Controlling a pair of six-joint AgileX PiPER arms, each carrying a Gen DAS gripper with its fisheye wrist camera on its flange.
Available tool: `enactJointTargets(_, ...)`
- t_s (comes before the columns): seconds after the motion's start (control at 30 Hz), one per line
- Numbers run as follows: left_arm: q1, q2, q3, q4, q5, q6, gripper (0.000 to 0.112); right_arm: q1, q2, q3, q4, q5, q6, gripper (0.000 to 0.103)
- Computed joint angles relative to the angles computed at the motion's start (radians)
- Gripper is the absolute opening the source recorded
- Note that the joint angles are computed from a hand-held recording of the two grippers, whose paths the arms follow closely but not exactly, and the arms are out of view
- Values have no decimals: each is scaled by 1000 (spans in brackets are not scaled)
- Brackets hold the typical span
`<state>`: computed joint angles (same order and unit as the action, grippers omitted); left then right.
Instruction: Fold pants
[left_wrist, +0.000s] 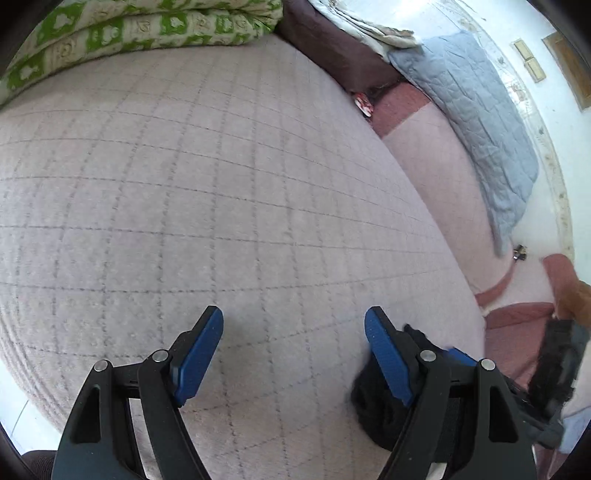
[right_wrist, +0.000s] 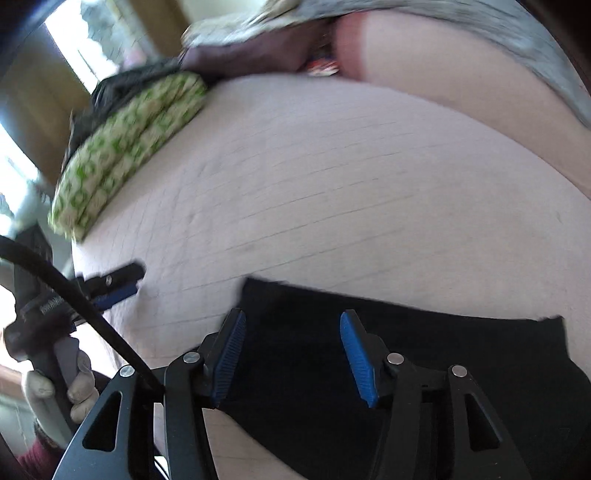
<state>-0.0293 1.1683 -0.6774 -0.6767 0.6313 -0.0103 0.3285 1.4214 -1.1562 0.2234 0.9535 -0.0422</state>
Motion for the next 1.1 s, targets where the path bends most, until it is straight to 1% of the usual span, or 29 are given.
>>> enactJointTargets(0.07,-24,9,-9,0,16,18,78,99,61,-50,-127,-15,123,58)
enactJointTargets(0.1,-57,25,-26,21,19,1,78,109,96,-84,-146,-4,147,58)
enactJointTargets(0.17,-124,57,-50,86,23,-46,78,89,184,-170,-96,50,107,58)
enactJointTargets(0.2,-156,61,-59,140,15,-96,78,91,233,-220,-82,95,96,58)
enactJointTargets(0.23,-178,59,-66,182,9,-132,78,109,271,-254,-96,121,104,58)
enactJointTargets(0.27,-181,57,-68,184,9,-132,78,138,314,-299,-131,154,121,61)
enactJointTargets(0.33,-138,57,-59,93,23,-57,78,194,373,-355,-206,209,161,67)
enactJointTargets(0.4,-90,55,-45,23,37,9,78,243,432,-396,-281,249,207,68)
enactJointTargets(0.43,-63,55,-40,-10,49,42,78,261,456,-406,-315,262,225,65)
enactJointTargets(0.5,-39,46,-23,-58,56,80,78,278,456,-394,-341,245,250,49)
enactJointTargets(0.53,-37,43,-19,-70,57,91,78,290,445,-388,-373,245,266,30)
enactJointTargets(0.57,-42,41,-17,-74,58,101,78,283,425,-374,-371,238,261,25)
enactJointTargets(0.63,-85,41,-18,-58,42,83,78,250,392,-352,-319,215,253,20)
enactJointTargets(0.67,-103,44,-18,-66,37,87,78,225,364,-328,-292,199,244,19)
enactJointTargets(0.73,-146,56,-21,-123,33,133,78,175,305,-279,-243,173,215,19)
enactJointTargets(0.83,-255,83,-47,-95,1,104,78,114,241,-236,-178,145,190,19)
enactJointTargets(0.9,-316,106,-66,-93,-13,103,78,85,212,-223,-156,141,178,19)
enactJointTargets(0.93,-339,119,-74,-113,-17,122,73,85,205,-233,-155,149,189,19)
enactJointTargets(0.97,-351,135,-80,-153,-9,164,57,75,191,-226,-151,151,182,19)
enactJointTargets(1.0,-347,146,-78,-210,12,225,44,66,177,-218,-149,151,176,19)
enactJointTargets(1.03,-343,168,-82,-279,41,290,19,43,161,-214,-138,158,153,19)
enactJointTargets(1.07,-350,186,-86,-324,55,322,14,35,146,-205,-130,156,147,19)
enactJointTargets(1.1,-366,187,-91,-330,47,317,14,47,157,-218,-134,150,162,19)
